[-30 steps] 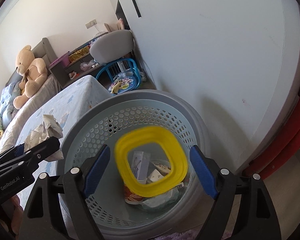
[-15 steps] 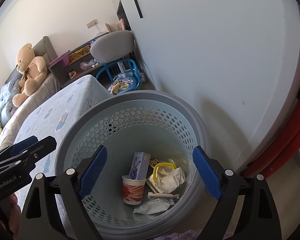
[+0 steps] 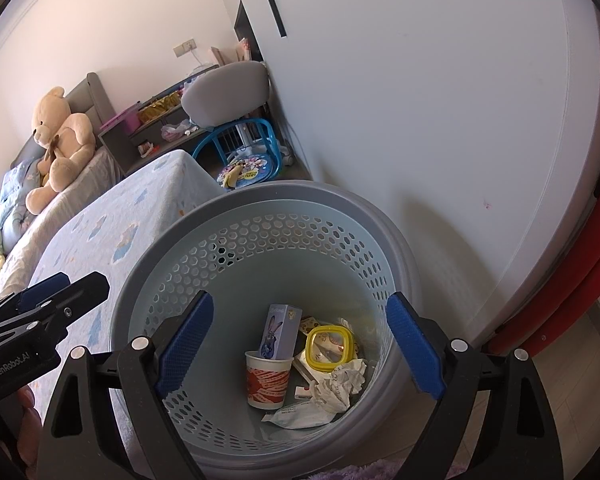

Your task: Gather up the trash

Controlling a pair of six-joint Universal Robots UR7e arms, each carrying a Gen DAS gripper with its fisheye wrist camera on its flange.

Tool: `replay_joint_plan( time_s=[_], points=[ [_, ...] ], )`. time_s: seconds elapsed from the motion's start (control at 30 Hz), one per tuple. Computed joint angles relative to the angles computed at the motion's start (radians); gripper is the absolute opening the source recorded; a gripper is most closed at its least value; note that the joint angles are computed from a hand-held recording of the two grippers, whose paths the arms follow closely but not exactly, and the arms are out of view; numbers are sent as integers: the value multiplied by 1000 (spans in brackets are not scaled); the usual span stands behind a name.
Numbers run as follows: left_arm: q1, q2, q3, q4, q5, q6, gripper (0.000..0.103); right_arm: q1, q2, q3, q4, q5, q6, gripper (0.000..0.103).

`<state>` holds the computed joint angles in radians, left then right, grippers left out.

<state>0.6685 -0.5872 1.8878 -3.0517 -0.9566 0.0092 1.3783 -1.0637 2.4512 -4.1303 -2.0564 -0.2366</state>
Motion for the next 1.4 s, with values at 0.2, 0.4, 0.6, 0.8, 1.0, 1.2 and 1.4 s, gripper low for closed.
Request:
replay_joint_plan(
  time_s=[0.2,0.4,0.6,0.8,1.0,1.2,1.4],
  points=[
    [1,-2,-1,4,7,-5,81,1,0,-1,0,-2,-3,88],
    [1,-1,-1,4,14,-10,82,1,0,-1,0,-2,0,88],
    [1,-1,0,10,21,-18,82,2,-1,-3,4,-3,-3,89],
    [4,0,-2,15,27,-22,82,4,-2,-3,6,-6,-2,89],
    [5,1,-3,19,32,-27,82,4,-2,-3,6,-6,-2,90],
    [6,3,-6,19,36,-27,82,5,-2,-3,6,-6,-2,90],
    [4,3,-5,20,41,-27,82,5,-2,-3,4,-7,-3,90]
  ],
)
